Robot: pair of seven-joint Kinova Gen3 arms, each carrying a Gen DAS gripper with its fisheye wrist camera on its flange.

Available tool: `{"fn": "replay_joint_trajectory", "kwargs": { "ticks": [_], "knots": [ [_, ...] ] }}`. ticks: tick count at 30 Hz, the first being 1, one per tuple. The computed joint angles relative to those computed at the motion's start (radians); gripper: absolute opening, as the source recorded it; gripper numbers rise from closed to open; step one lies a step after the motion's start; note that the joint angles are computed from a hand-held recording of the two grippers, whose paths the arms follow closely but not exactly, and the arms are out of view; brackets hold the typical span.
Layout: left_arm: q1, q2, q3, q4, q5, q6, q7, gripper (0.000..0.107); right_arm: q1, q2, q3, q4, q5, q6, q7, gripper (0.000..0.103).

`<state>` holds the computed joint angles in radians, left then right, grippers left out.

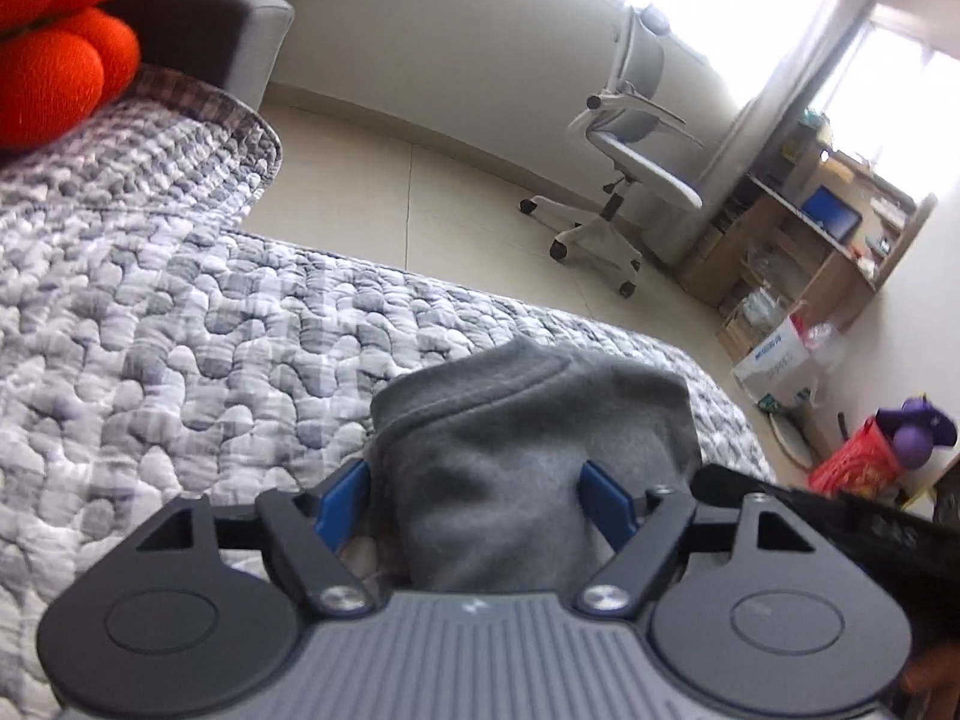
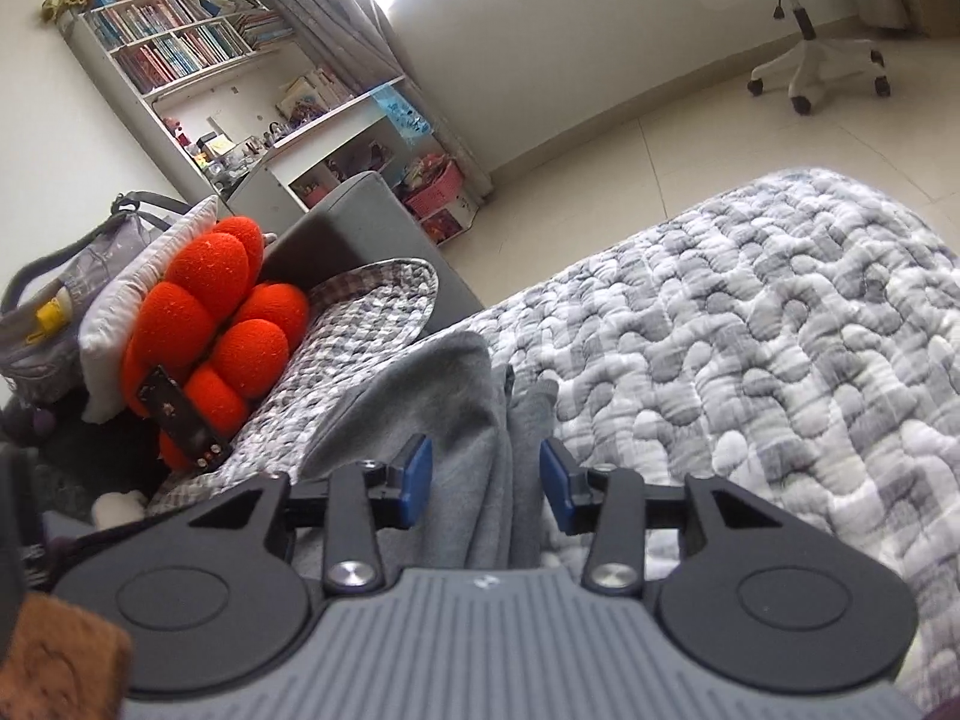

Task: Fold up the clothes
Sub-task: 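Lift the folded grey shirt off the bed with the left gripper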

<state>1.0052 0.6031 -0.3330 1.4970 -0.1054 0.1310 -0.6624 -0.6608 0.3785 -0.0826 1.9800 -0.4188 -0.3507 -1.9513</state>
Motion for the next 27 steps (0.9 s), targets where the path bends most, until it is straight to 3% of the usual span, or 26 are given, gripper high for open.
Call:
{"fn": "replay_joint_trajectory", "kwargs": {
  "ticks": [3, 7, 9, 16, 20, 22, 24, 26, 27],
  "knots": [
    [-0.026, 0.007, 0.022, 0.007, 0.023, -0.046, 0.012, 0.079, 0.077, -0.044, -0.068, 0.016, 0.041, 0.064, -0.103, 0.056],
    [-0.162, 0.002, 0.18, -0.013, 0.045, -0.045, -0.082, 0.078, 0.149, -0.134, -0.12, 0.037, 0.097, 0.201, -0.227, 0.066],
    [-0.215, 0.002, 0.242, -0.009, 0.056, -0.062, -0.127, 0.077, 0.111, -0.19, -0.09, 0.082, 0.082, 0.214, -0.257, 0.076],
    [-0.332, 0.002, 0.369, 0.085, 0.166, -0.236, -0.173, 0.064, -0.095, -0.262, 0.015, 0.174, -0.183, 0.181, -0.189, 0.078],
    [-0.379, 0.005, 0.431, 0.12, 0.221, -0.299, -0.191, 0.055, -0.125, -0.229, -0.013, 0.163, -0.272, 0.149, -0.139, 0.078],
    [-0.387, 0.008, 0.447, 0.128, 0.248, -0.317, -0.205, 0.052, -0.137, -0.194, -0.035, 0.166, -0.33, 0.089, -0.129, 0.078],
    [-0.392, 0.01, 0.458, 0.136, 0.27, -0.334, -0.216, 0.047, -0.213, -0.168, 0.014, 0.175, -0.346, 0.007, -0.184, 0.076],
    [-0.351, 0.01, 0.415, 0.134, 0.316, -0.329, -0.239, 0.037, -0.306, -0.136, 0.085, 0.184, -0.353, -0.074, -0.255, 0.065],
    [-0.325, 0.01, 0.386, 0.132, 0.343, -0.323, -0.25, 0.029, -0.334, -0.119, 0.103, 0.186, -0.367, -0.115, -0.282, 0.048]
  ]
}}
